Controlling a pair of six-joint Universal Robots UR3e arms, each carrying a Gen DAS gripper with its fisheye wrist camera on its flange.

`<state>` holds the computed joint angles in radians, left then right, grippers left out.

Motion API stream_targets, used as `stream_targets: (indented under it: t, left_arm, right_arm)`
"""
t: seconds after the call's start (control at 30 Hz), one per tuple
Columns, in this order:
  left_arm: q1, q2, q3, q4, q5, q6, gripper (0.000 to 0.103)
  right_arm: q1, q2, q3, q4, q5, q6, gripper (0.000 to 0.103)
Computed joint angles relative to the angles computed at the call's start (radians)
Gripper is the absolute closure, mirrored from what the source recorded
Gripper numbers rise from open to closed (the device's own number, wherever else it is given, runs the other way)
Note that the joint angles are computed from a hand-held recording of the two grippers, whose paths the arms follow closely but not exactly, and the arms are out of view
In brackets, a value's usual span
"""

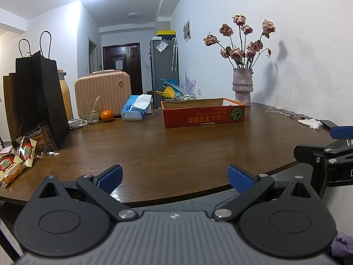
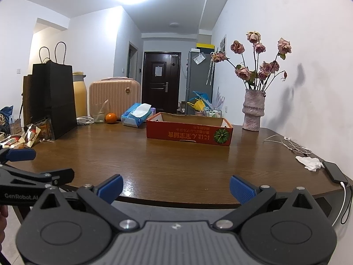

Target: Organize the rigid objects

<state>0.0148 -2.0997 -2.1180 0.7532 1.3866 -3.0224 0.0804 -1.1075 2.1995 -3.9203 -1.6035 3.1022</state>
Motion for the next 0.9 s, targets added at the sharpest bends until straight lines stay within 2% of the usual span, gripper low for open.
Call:
stream_targets:
  t: [0.77, 0.9]
  left_arm:
    - [-0.009, -0.008, 0.001, 0.005, 0.017, 0.004, 0.0]
    - [-0.007, -0.006, 0.01, -0.03, 0.016, 0.004, 0.0]
  right_arm:
    - [-0.002, -0.006, 0.004, 0.005, -0.003, 0.007, 0.0]
    - [-0.007, -0.007, 0.001, 0.014, 0.003, 0.008, 0.0]
